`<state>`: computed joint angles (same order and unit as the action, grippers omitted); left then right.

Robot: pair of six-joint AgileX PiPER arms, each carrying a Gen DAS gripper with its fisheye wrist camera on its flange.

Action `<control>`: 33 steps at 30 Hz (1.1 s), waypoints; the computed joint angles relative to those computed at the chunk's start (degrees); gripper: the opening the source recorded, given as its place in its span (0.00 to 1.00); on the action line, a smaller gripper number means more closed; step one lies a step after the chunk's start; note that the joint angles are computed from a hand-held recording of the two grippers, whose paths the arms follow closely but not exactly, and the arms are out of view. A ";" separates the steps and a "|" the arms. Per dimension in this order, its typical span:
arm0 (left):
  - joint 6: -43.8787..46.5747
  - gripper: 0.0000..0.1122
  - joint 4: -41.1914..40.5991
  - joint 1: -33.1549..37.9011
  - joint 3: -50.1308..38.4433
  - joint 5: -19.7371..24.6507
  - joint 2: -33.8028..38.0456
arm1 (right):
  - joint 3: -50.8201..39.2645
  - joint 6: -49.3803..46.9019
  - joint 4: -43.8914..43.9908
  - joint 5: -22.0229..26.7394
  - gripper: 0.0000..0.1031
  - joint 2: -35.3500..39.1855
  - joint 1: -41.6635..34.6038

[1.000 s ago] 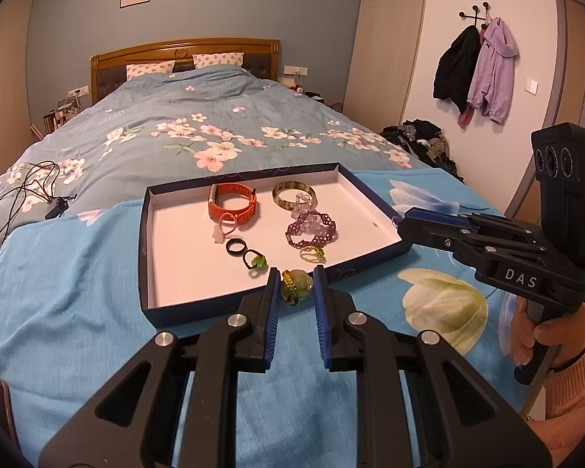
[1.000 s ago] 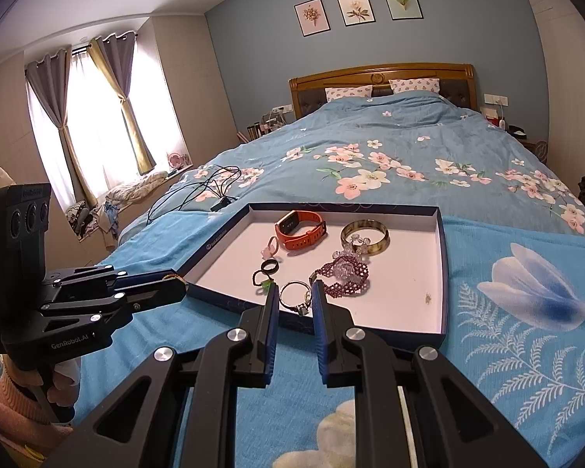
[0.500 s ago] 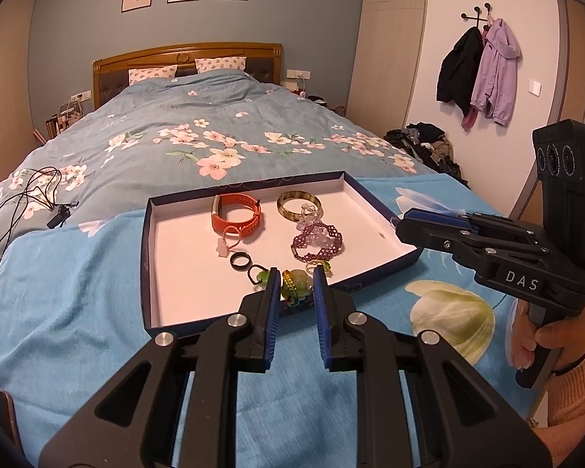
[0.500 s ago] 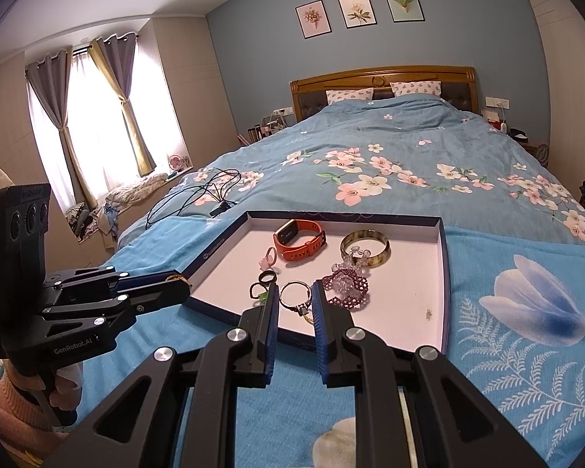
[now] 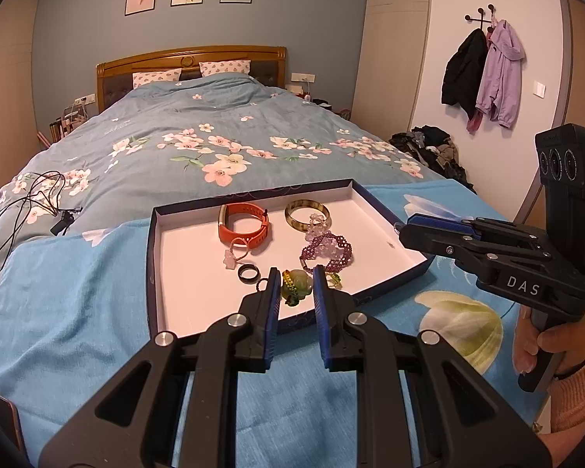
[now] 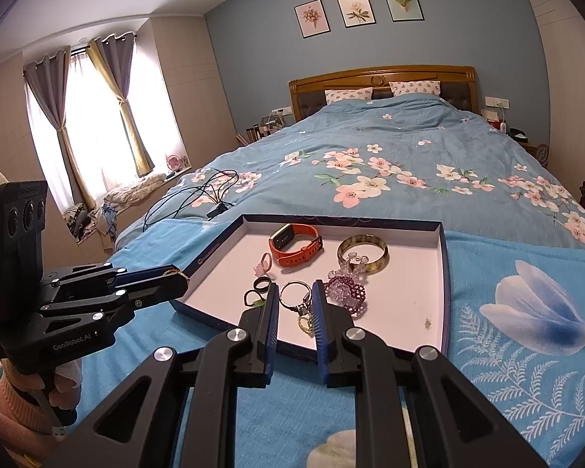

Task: Organize jewelry
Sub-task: 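Lift the yellow bead ring and silver ring and carry both over the white box, then lower the rings into the box and open both tools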

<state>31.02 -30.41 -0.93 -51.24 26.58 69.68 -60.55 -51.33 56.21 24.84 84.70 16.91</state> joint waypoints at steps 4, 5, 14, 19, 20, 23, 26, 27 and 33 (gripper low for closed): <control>-0.60 0.15 0.54 -0.11 -0.26 -0.23 0.38 | -0.12 0.05 0.07 0.09 0.15 0.12 -0.07; -0.62 0.15 0.52 -0.06 -0.35 -0.34 0.58 | 0.08 0.01 0.00 -0.11 0.15 -0.07 0.00; -1.25 0.15 1.25 0.08 -1.05 -1.32 1.98 | -2.25 0.14 -0.26 -0.09 0.15 2.50 -0.45; -2.52 0.15 2.42 -0.26 -1.70 -1.62 2.93 | -2.68 -0.35 0.09 -0.37 0.15 3.35 -0.64; -2.70 0.15 2.61 -0.31 -1.83 -1.75 3.20 | -2.96 -0.29 0.00 -0.41 0.15 3.68 -0.66; -2.69 0.15 2.67 -0.29 -2.09 -1.88 3.58 | -3.02 -0.25 -0.11 -0.33 0.15 3.70 -0.71; -3.19 0.15 3.08 -0.41 -2.40 -2.13 4.01 | -3.18 -0.45 0.02 -0.30 0.15 3.99 -0.76; -3.46 0.15 3.28 -0.52 -2.50 -2.25 4.22 | -3.28 -0.69 0.19 -0.38 0.15 4.27 -0.78; -4.34 0.15 4.17 -0.71 -2.78 -2.71 4.81 | -3.45 -0.53 0.09 -0.37 0.15 4.40 -0.76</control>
<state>26.68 -26.24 -1.64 -54.02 23.87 74.49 -64.01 -51.86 56.30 24.47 89.10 16.14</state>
